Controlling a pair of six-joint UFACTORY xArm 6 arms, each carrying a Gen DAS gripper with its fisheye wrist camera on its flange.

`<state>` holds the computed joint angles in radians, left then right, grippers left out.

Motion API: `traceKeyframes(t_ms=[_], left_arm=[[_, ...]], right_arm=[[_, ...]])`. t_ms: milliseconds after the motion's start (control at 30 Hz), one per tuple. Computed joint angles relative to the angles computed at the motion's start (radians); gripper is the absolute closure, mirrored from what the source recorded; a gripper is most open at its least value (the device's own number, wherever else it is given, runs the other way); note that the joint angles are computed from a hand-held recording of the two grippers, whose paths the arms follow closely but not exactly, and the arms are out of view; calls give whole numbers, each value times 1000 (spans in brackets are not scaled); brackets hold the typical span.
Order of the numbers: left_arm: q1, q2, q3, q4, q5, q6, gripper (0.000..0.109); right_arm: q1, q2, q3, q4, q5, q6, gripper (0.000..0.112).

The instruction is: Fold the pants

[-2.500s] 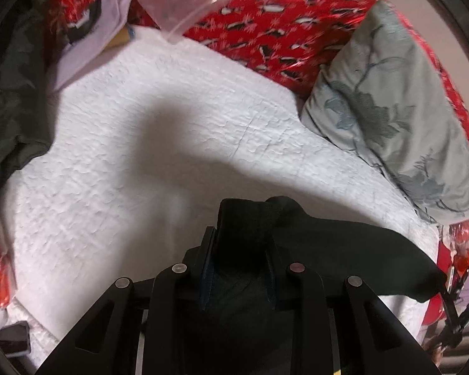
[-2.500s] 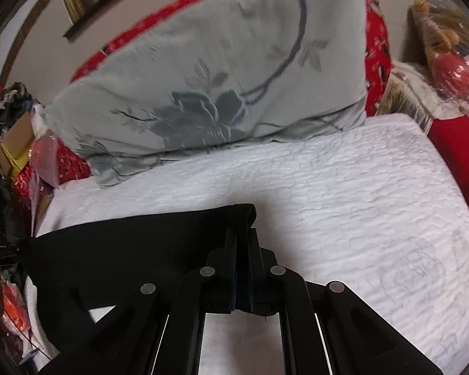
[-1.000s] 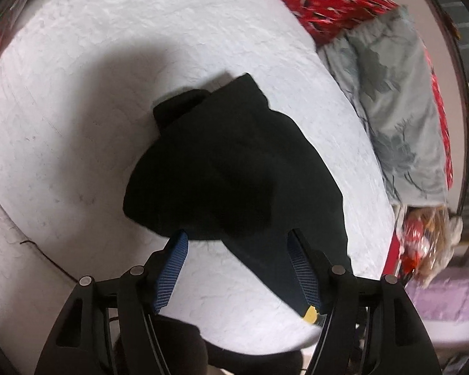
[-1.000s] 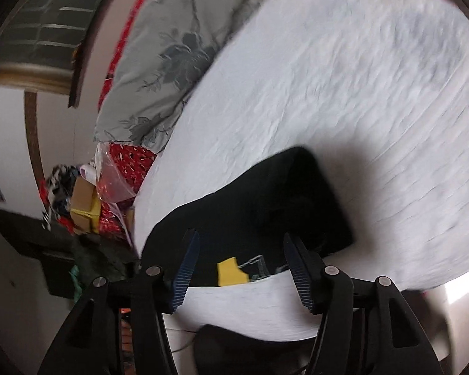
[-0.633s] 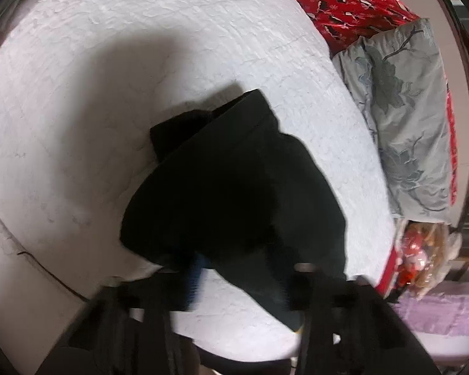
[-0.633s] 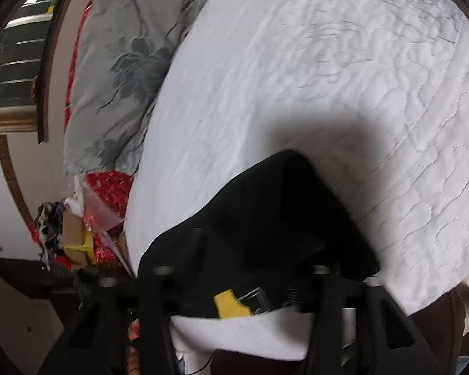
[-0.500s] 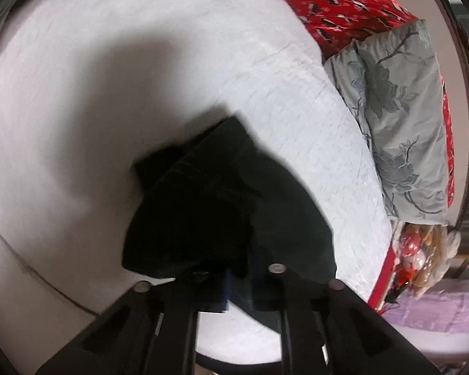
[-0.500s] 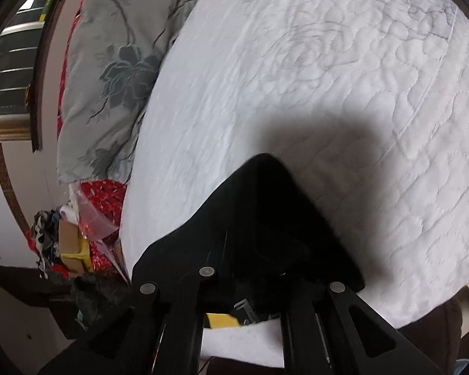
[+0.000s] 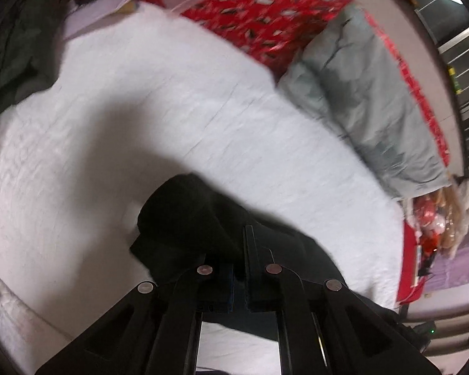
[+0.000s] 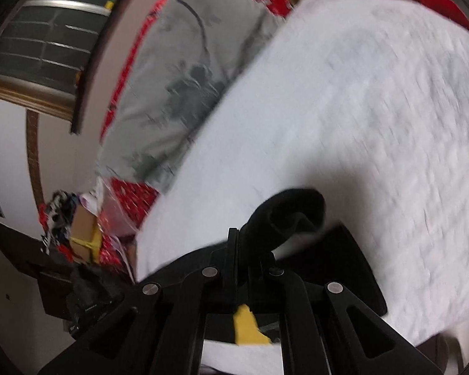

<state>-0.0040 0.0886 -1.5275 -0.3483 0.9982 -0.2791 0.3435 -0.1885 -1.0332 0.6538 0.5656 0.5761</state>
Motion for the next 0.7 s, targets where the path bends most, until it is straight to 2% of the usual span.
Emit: traceKeyframes(t_ms=[167,267,433,533,567,667,700], left_arm=[[-13,-40,74,7,-16,19,104],[2,-82,171,11,-9,27,104],[63,-89,260,-145,-9,1,101],[77,-91,267,-178,-14,-14,92],[77,-101,272,-174,-17,-22,85],[79,-160,326,-207,-53,-6,63],[84,-191,360,-234,-67,17,58]], right_arm=[[20,-65,96,56,-7,-10,109],[36,-114,146,72,2,-12,109],[48,-168,246,75,41,28,108],[55,-169,267,76,50,35,104],[56,-168,260,62,53,34,104],[41,-183,236,26,81,41,94],[33,-199,234,11,81,51,84]])
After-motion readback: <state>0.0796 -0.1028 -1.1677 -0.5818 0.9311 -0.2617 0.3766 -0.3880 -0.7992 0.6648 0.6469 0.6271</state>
